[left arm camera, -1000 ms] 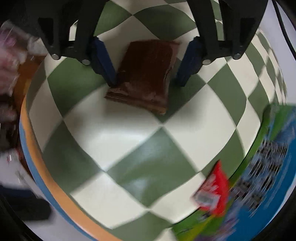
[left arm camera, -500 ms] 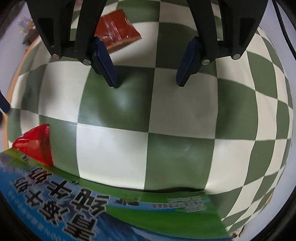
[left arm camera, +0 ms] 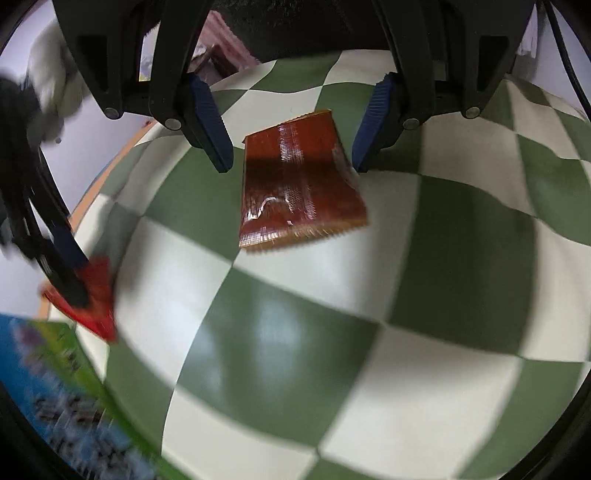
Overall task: Organize snacks
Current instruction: 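Grasp the brown sauce packet with left tool while right tool grasps the red candy, then carry the brown packet and red candy into the box and open both tools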
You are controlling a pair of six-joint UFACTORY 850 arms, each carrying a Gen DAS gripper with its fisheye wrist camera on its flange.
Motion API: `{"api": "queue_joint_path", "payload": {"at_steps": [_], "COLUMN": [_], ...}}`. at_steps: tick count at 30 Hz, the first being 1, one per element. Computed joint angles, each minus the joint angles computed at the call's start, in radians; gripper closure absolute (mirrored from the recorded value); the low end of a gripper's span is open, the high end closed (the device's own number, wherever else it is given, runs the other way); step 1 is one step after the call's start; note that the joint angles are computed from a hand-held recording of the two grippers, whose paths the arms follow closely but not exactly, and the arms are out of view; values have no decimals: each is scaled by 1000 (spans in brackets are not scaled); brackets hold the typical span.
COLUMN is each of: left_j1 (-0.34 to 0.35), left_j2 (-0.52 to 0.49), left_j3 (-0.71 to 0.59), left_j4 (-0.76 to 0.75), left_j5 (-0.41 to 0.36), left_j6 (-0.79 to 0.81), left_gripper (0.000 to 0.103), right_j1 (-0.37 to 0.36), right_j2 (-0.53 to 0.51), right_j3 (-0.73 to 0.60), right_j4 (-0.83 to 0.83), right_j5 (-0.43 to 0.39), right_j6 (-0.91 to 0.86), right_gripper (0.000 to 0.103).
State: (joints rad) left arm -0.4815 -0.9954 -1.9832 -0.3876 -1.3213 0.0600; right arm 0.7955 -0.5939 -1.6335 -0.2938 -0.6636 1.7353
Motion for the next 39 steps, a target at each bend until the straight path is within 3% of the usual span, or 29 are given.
{"api": "queue_joint_path", "payload": {"at_steps": [7,11,13,15,19,21,26,30,33,39], "left_j1": [-60,-119,-125,-119,-110,-99,-82,-77,-71,-80], "left_j2": [38,93,74,18,7,2,-27,-24,-35,16], "left_j3": [46,87,58,-25,-32,-33,-81,-78,-135,-102], "left_j4": [160,343,353,340,318,309,271,259,272,261], "left_j5": [158,349,344,284,277,279,248,256,250,291], "left_j6": [90,138,148,144,132,138,126,121,119,145], "left_gripper": [49,49,48,48,47,46,46,46,49,49], "right_j1": [73,94,91,87,76,71,64,58,62,73], "right_j2": [19,-1,-5,-18,-19,-16,2,-16,-31,-22], "right_j3": [3,-13,-9,-21,-6,5,36,16,-6,-22], "right_j4": [101,114,106,80,55,46,18,19,8,-47], "right_j5": [-107,-145,-132,-139,-112,-96,-54,-53,-88,-112], "right_j6": [-71,-86,-72,-53,-6,21,79,70,56,88], "right_gripper": [64,64,64,63,63,54,47,47,55,59]}}
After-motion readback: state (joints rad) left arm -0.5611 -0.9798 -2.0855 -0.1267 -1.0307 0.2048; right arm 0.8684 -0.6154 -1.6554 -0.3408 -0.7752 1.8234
